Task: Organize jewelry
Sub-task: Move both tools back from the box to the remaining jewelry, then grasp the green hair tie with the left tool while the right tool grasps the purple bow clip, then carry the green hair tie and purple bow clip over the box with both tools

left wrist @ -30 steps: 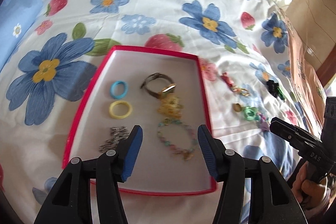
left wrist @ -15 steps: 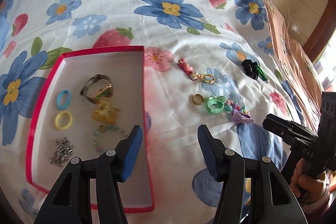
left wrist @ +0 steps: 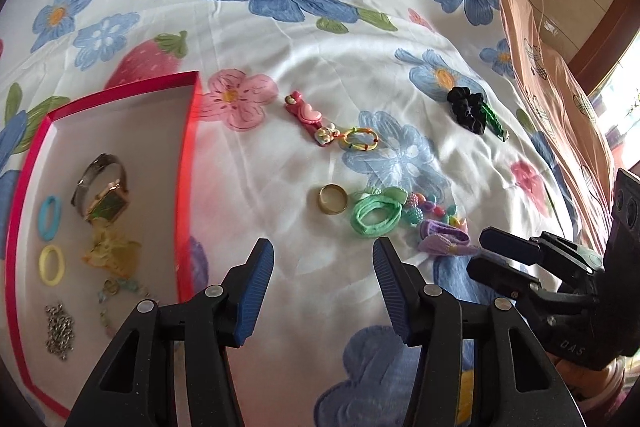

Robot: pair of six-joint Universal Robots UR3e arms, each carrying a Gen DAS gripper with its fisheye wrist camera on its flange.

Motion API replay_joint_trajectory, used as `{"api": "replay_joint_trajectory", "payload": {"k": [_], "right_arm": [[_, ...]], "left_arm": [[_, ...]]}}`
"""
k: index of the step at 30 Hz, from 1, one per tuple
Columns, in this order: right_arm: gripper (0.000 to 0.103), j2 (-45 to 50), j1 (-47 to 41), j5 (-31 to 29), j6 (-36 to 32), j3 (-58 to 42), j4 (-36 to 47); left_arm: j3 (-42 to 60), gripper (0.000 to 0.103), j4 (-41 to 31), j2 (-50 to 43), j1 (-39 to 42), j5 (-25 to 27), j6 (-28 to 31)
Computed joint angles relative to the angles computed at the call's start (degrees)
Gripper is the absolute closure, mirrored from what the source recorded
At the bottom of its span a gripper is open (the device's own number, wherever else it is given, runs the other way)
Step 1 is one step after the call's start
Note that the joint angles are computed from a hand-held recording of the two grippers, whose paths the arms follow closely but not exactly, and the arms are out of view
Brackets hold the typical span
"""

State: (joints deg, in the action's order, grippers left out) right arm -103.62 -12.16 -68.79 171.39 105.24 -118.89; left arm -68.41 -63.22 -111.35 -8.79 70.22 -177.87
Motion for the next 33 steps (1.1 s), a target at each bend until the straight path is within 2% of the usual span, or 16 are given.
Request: {"api": "replay_joint_trajectory", "payload": {"k": [4,7,8,9,10,14,18,19,27,33], "right_arm": [[0.062,2.2,0.5,-0.9,-1.2,-0.9,-0.5],[0.064,3.9,1.6,-2.8,-1.6,-1.4,-0.8],[0.064,4.5,1.7,-3.0,-1.8,-1.6,-0.6],[0.065,4.9,1.9,-3.1,-1.9,-1.4,-0.9],[0.072,5.0,2.1,-3.7,-1.8,-1.1,-1.3],[0.084,4.3,1.4,-2.8,-1.9,-0.4,-1.1],[0.089,2.9,0.3,-1.7,-1.3,0.1,-1.0],[0.094,2.3,-0.2,-1.1,-1.1,0.3,-0.8],[0.094,-0.6,-0.9,0.0,0.5,0.4,-0.4],[0.094,-0.1,1.1,0.8,2.0,-1.2,-0.6]], "left_arm": [[7.5,0.054,-2.2,-6.5,-1.5,-0.3,-0.3],[12.4,0.060,-3.5,-11.0,-2.8,-0.4,-0.2],[14.4,0.065,-4.1,-12.8,-3.3,0.0,-0.1],[15.6,0.074,-4.5,-14.0,-3.6,0.3,-0.2],[16.5,0.079,-4.6,-15.1,-4.0,0.5,-0.4],[17.4,0.093,-3.3,-16.8,-4.5,0.1,-0.3],[13.8,0.097,-0.7,-14.9,-4.1,-0.6,-0.3],[12.8,0.098,-0.1,-14.2,-3.9,-0.7,-0.4],[-1.8,0.099,4.9,-2.2,-0.4,-2.6,0.5],[-11.6,0.099,6.0,7.7,4.0,-5.3,1.3]]}}
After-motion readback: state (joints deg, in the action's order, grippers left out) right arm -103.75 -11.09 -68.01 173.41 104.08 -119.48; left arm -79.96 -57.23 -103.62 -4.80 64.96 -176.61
